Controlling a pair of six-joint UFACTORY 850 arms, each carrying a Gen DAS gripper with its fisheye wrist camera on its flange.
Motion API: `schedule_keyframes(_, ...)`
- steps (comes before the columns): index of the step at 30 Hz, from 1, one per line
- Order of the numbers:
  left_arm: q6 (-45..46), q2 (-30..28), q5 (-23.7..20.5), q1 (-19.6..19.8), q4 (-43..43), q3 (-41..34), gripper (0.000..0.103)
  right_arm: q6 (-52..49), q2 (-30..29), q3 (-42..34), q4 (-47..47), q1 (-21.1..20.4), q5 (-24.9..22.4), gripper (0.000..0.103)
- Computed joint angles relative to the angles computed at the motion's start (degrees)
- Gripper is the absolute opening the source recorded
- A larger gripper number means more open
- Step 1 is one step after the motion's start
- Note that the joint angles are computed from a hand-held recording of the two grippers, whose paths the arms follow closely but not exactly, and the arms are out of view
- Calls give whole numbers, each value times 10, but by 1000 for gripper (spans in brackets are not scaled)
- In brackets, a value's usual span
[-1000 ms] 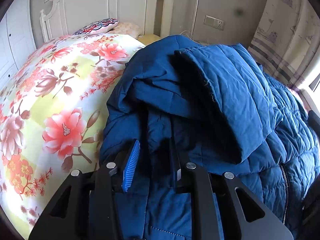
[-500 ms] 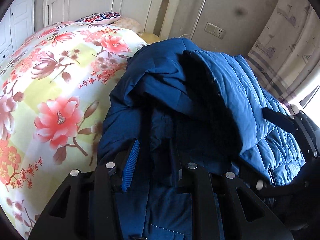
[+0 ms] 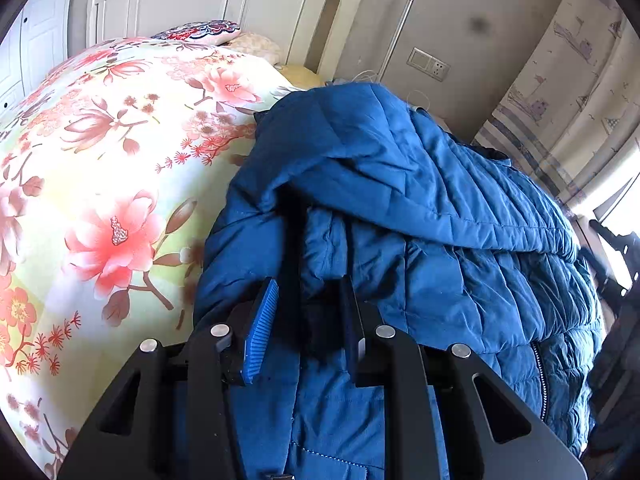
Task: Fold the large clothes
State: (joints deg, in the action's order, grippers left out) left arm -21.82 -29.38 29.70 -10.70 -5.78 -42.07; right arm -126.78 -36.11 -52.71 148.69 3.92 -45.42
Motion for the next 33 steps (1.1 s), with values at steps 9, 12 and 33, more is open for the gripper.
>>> schedule_keyframes(9, -1, 0, -1, 1, 2, 0, 17, 134, -46, -63, -123, 8, 22, 61)
schedule_keyframes(12, 5, 1, -2, 0, -4, 1, 17, 204, -71, -93, -130, 7, 21, 59)
schedule_keyframes(33, -22, 2, 4, 5, 21, 5, 18, -30, 27, 43, -62, 5, 17, 47)
